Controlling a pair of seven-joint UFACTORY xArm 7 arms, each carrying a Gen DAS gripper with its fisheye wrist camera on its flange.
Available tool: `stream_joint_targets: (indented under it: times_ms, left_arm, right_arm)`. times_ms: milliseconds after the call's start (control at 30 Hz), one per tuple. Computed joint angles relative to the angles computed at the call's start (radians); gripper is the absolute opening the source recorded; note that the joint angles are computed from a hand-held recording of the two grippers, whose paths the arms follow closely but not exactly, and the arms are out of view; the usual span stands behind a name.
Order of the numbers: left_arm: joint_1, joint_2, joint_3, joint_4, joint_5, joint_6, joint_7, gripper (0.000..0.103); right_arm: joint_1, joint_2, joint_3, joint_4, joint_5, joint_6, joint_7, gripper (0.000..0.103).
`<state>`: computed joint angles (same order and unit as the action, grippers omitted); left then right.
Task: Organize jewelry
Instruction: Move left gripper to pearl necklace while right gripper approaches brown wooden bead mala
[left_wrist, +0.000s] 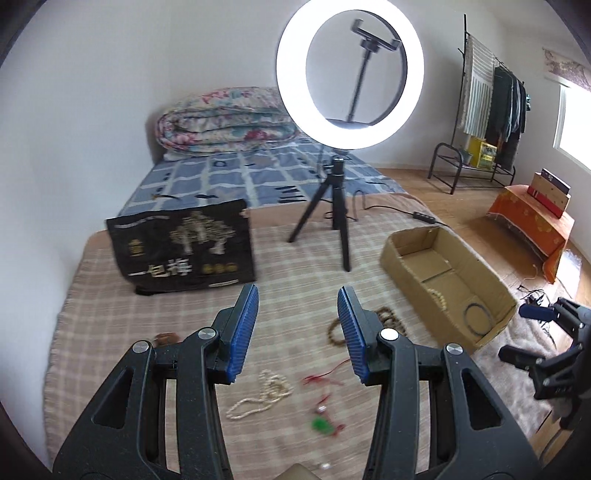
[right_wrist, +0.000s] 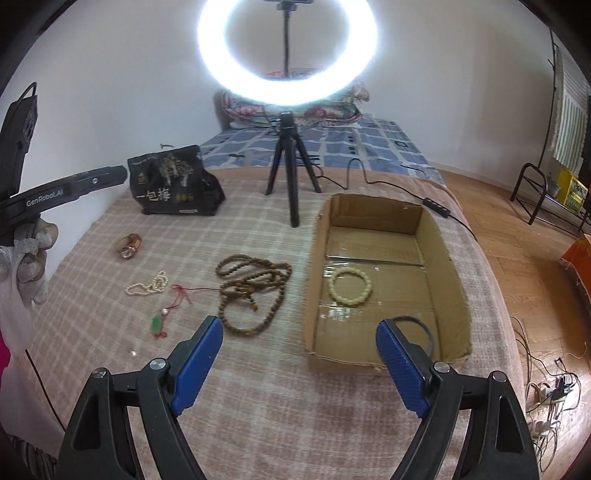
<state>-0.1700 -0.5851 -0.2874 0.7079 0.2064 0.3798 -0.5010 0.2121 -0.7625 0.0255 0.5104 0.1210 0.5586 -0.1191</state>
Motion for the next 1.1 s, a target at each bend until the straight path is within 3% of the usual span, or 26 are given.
stream_joint_targets:
  times_ms: [233, 600, 800, 867, 967, 1100]
  left_arm:
    - [-0.026, -0.125, 0.091, -0.120, -0.043, 0.040, 0.102, 0.045]
    - [-0.071, -0.152, 0.140, -0.254, -0.146, 0.011, 0.195, 0.045]
    - [-0.103, -0.119, 0.159, -0.287, -0.190, -0.022, 0.241, 0.045]
    - [-0.109, -0.106, 0.166, -0.292, -0.201, -0.032, 0.255, 0.045]
    - [-0.120, -0.092, 0.181, -0.302, -0.222, -0.052, 0.274, 0.045]
    - [-0.140, -0.074, 0.205, -0.315, -0.253, -0.079, 0.307, 0.045]
  right_arm:
    - [0.045, 0.054, 0.040, 0.015, 0.010, -0.021, 0.027, 0.087]
    - [0.097, 0.214, 0.060, 0.097, 0.026, -0.025, 0.047, 0.086]
    - [0.119, 0.363, 0.052, 0.206, 0.076, 0.034, 0.044, 0.078]
    - [0.111, 0.420, 0.049, 0.259, 0.111, 0.079, 0.072, 0.071]
    - [0.102, 0.485, 0.054, 0.319, 0.151, 0.121, 0.095, 0.071]
    - [0.075, 0.568, 0.085, 0.388, 0.112, 0.148, 0.166, 0.071]
